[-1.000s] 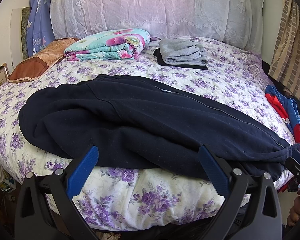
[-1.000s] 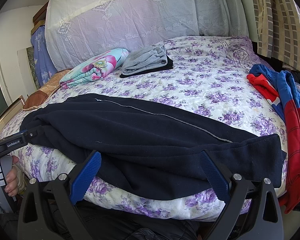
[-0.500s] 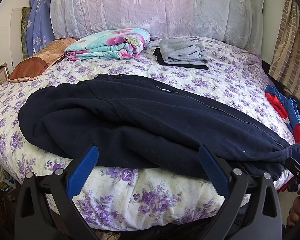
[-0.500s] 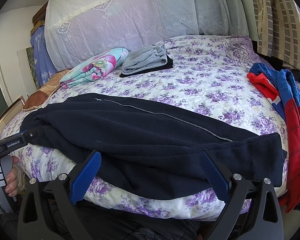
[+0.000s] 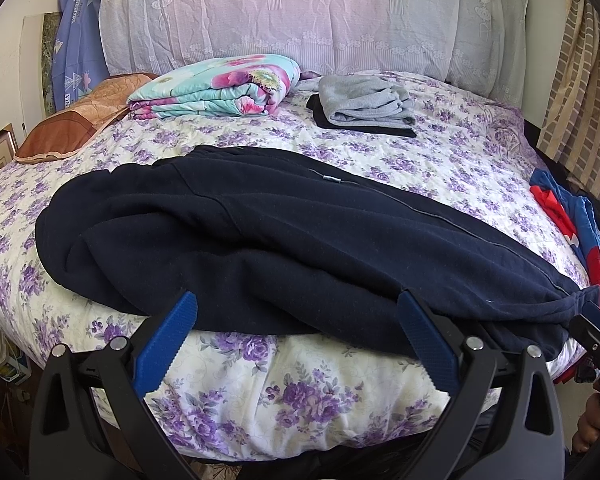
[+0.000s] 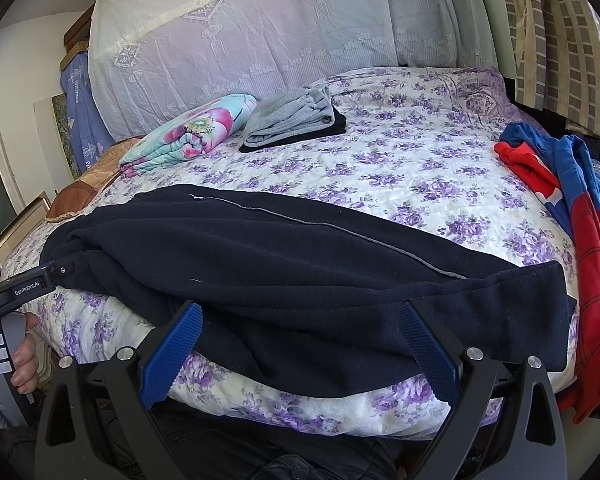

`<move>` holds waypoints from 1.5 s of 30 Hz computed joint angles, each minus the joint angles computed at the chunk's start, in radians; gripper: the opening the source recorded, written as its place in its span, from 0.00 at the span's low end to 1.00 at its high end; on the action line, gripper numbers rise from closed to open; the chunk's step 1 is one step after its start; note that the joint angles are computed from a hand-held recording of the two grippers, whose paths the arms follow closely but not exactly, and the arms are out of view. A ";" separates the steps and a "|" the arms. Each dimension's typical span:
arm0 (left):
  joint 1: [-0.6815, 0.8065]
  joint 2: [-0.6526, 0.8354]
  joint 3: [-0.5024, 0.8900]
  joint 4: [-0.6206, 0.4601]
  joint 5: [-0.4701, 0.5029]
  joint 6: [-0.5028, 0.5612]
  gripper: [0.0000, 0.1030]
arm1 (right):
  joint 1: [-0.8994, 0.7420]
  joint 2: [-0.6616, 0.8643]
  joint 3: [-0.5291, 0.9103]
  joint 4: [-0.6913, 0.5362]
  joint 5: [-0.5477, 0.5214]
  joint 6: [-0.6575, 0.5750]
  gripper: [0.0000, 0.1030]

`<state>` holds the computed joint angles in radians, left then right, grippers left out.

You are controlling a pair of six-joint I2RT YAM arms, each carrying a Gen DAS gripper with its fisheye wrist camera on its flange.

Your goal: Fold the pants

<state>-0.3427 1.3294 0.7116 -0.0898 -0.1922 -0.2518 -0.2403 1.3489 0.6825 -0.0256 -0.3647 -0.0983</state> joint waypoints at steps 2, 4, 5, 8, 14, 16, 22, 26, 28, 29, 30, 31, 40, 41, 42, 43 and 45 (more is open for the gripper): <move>0.018 0.001 -0.009 0.009 0.029 0.005 0.95 | -0.001 0.003 -0.005 0.002 -0.006 0.003 0.96; 0.062 0.001 -0.023 0.019 0.088 0.015 0.95 | -0.016 0.011 -0.004 -0.001 -0.030 0.013 0.96; 0.096 -0.001 -0.034 0.025 0.126 0.017 0.95 | -0.033 0.016 0.001 -0.007 -0.048 0.022 0.96; 0.207 0.002 -0.061 0.047 0.217 0.000 0.95 | -0.143 0.068 0.042 -0.014 -0.164 0.087 0.96; 0.414 0.035 -0.071 0.090 0.386 -0.056 0.95 | -0.254 0.084 0.050 0.194 0.055 0.255 0.96; 0.441 0.032 -0.071 0.090 0.395 -0.049 0.95 | -0.266 0.088 0.051 0.180 0.061 0.226 0.96; 0.486 0.036 -0.067 0.075 0.468 -0.015 0.95 | -0.395 0.074 0.027 -0.020 -0.314 0.211 0.96; 0.460 0.051 -0.060 0.091 0.494 -0.019 0.95 | -0.492 0.149 0.084 -0.243 -0.574 0.203 0.96; 0.443 0.062 -0.059 0.096 0.501 -0.015 0.95 | -0.496 0.207 0.110 -0.282 -0.636 0.219 0.96; 0.435 0.067 -0.058 0.094 0.499 -0.010 0.95 | -0.490 0.218 0.100 -0.257 -0.639 0.249 0.96; 0.426 0.072 -0.057 0.089 0.490 -0.005 0.95 | -0.476 0.236 0.092 -0.239 -0.641 0.278 0.96; 0.422 0.076 -0.055 0.085 0.482 0.000 0.95 | -0.459 0.268 0.099 -0.246 -0.646 0.286 0.96; 0.503 0.139 -0.046 0.093 0.515 0.009 0.95 | -0.396 0.305 0.083 -0.087 -0.725 0.416 0.88; 0.511 0.147 -0.045 0.096 0.525 0.009 0.95 | -0.375 0.332 0.117 -0.138 -0.719 0.377 0.88; 0.520 0.152 -0.045 0.099 0.538 0.010 0.95 | -0.358 0.360 0.127 -0.140 -0.704 0.398 0.87; 0.529 0.154 -0.043 0.100 0.553 0.015 0.95 | -0.350 0.365 0.105 -0.085 -0.699 0.453 0.87; 0.546 0.154 -0.047 0.105 0.569 0.026 0.95 | -0.352 0.348 0.093 -0.058 -0.708 0.469 0.81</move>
<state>0.2033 1.4829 0.6642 0.0156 0.3771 -0.2258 -0.5926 1.6966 0.7756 -0.0838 -1.0730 0.3706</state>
